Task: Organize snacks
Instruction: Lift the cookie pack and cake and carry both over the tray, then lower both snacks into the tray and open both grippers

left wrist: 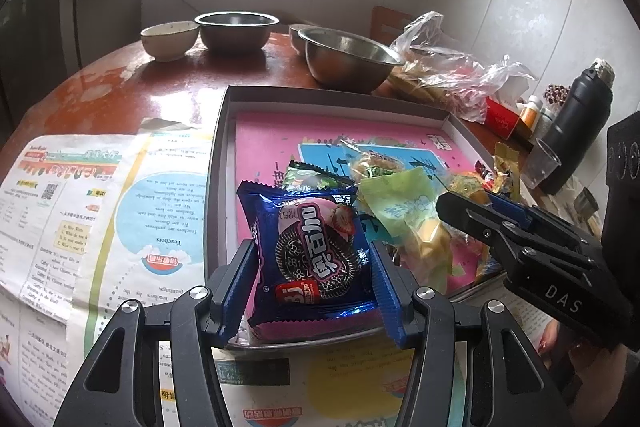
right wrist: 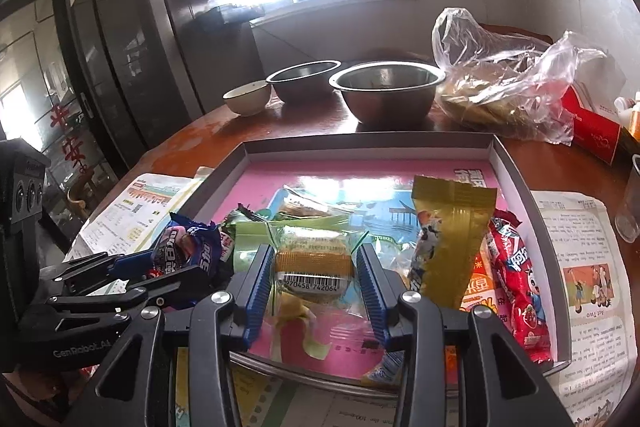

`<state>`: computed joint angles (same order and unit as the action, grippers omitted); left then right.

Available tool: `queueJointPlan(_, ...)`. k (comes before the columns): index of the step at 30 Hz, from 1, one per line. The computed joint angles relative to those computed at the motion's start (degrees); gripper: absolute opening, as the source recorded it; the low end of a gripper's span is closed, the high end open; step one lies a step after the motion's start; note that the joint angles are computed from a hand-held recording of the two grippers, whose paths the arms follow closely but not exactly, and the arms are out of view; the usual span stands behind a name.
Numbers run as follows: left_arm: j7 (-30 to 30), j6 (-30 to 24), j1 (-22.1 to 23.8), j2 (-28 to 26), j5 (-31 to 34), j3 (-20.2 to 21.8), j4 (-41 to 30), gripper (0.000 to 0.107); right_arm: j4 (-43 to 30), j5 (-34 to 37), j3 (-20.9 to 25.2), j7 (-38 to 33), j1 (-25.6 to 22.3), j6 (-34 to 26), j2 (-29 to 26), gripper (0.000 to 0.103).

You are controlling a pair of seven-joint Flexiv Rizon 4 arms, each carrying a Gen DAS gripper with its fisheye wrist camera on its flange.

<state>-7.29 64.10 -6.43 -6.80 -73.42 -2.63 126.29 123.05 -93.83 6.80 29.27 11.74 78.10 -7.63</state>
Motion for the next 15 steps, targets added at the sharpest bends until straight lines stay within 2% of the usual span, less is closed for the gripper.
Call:
queueJointPlan(9, 0.59, 0.34, -0.17, 0.15, -0.33, 0.01, 0.2, 0.058, 0.04, 1.86, -0.02, -0.93, 0.52, -0.52, -0.12, 0.044)
queueJointPlan(15, 0.84, 0.34, -0.2, 0.21, -0.51, 0.05, 0.31, 0.058, 0.14, -0.22, -0.24, 1.97, -0.11, 0.12, 0.29, 0.044)
